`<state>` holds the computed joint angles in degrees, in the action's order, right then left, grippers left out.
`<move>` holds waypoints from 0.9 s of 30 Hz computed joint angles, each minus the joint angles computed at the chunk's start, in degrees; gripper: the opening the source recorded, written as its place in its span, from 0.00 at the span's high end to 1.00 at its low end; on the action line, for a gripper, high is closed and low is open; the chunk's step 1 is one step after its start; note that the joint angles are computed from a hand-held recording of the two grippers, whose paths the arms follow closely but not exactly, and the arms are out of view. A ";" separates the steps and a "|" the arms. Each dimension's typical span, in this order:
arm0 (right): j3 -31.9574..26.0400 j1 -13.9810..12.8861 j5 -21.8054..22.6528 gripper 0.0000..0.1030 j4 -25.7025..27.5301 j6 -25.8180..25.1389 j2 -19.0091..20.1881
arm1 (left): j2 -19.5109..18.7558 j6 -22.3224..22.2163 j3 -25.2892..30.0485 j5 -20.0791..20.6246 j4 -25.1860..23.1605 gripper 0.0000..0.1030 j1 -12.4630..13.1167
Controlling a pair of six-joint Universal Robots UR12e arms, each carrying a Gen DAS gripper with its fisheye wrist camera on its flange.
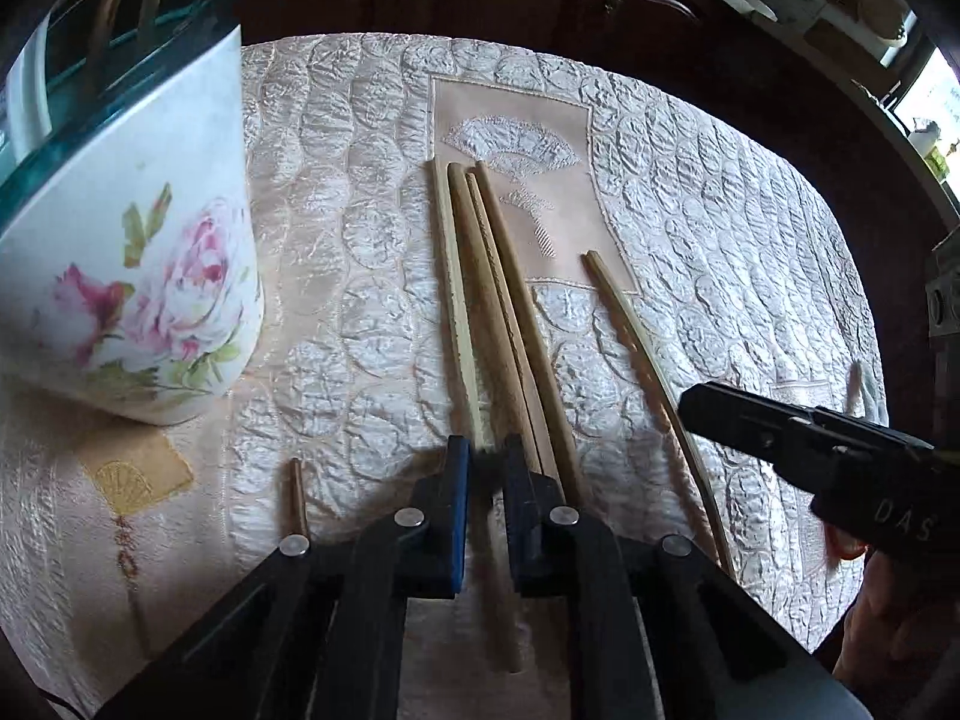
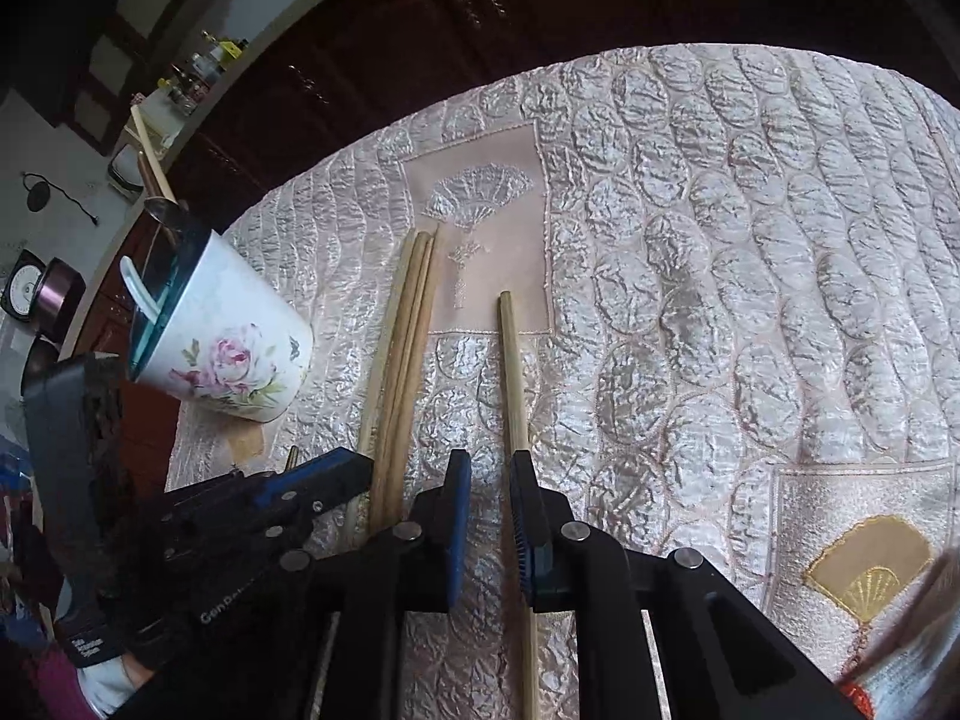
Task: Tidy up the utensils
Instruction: 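Grasp a wooden chopstick with the left tool while the right tool holds its chopstick, then lift both chopsticks and carry them above the teal-lidded holder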
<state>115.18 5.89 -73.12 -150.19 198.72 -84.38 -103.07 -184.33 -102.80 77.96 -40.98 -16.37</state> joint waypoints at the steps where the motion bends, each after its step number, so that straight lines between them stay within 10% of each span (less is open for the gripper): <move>1: -0.07 0.04 -0.03 0.84 0.07 -0.34 0.11 | -0.11 0.02 -0.10 0.33 0.33 0.90 -0.10; 22: 2.70 0.12 -0.87 0.85 5.95 -4.22 -3.09 | 8.55 7.44 -7.39 -2.33 -4.28 0.95 0.81; 27: -1.35 0.64 -1.87 0.84 6.51 -5.30 0.16 | 4.91 5.78 -3.50 -1.12 -0.68 0.77 0.57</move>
<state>113.83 6.53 -74.99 -143.68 193.42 -84.21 -98.16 -178.55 -106.30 76.84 -41.66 -15.80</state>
